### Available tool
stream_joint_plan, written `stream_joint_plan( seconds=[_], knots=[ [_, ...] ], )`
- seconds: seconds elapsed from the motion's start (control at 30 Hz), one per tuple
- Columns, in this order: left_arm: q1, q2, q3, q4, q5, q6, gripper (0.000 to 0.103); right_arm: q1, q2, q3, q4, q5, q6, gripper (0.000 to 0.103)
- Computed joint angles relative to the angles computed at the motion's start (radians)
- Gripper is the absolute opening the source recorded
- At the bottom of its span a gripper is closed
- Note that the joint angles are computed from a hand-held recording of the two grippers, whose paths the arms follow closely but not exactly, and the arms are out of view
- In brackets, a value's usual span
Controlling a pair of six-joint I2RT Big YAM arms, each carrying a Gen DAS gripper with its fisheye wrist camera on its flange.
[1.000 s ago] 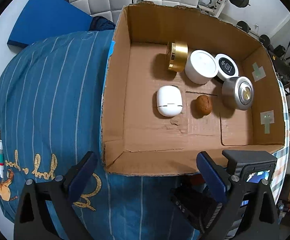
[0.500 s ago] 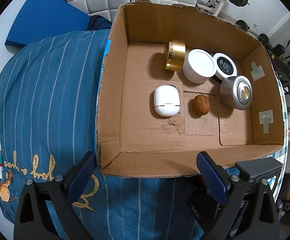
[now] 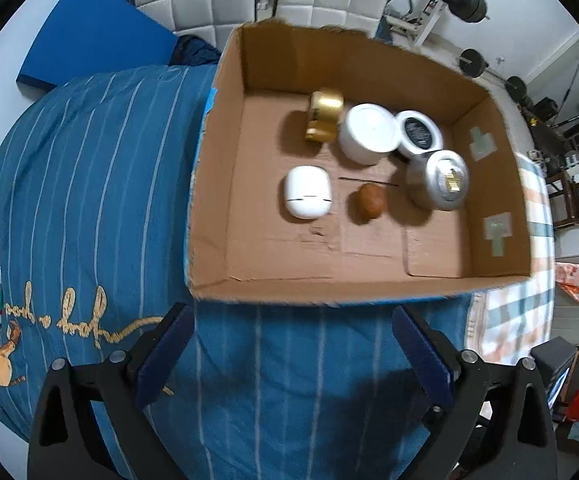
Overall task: Organize rigid objects
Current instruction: 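Carry the red block into the box beside the walnut and release it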
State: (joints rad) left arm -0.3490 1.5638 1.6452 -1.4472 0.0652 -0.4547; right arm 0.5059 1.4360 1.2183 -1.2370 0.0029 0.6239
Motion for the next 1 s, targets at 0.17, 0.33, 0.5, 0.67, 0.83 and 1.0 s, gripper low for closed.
stream_joint_plan(
  seconds=[0.17,0.33,0.5,0.67,0.83,1.0],
  knots=[
    [-0.036,-0.015,0.051,-0.010,-0.012,-0.006,0.102,-0.028,-0.089,0.058,-0.045,-0.020,0.006,0.071],
    [-0.056,0.021,0.134,-0.024,-0.038,0.012,0.102,-0.060,-0.020,0.278,-0.105,-0.036,-0.050,0.071],
    [-0.059,0.060,0.202,-0.029,-0.069,0.028,0.101,-0.090,0.104,0.497,-0.136,-0.039,-0.128,0.071],
    [-0.021,0.099,0.241,-0.017,-0.059,0.027,0.101,-0.101,0.217,0.633,-0.168,-0.044,-0.162,0.071],
    [0.009,0.172,0.276,-0.033,-0.043,0.043,0.101,-0.113,0.316,0.692,-0.192,-0.068,-0.201,0.071],
    [0.039,0.271,0.303,-0.081,0.008,0.046,0.101,-0.121,0.425,0.727,-0.216,-0.112,-0.225,0.071]
  ],
)
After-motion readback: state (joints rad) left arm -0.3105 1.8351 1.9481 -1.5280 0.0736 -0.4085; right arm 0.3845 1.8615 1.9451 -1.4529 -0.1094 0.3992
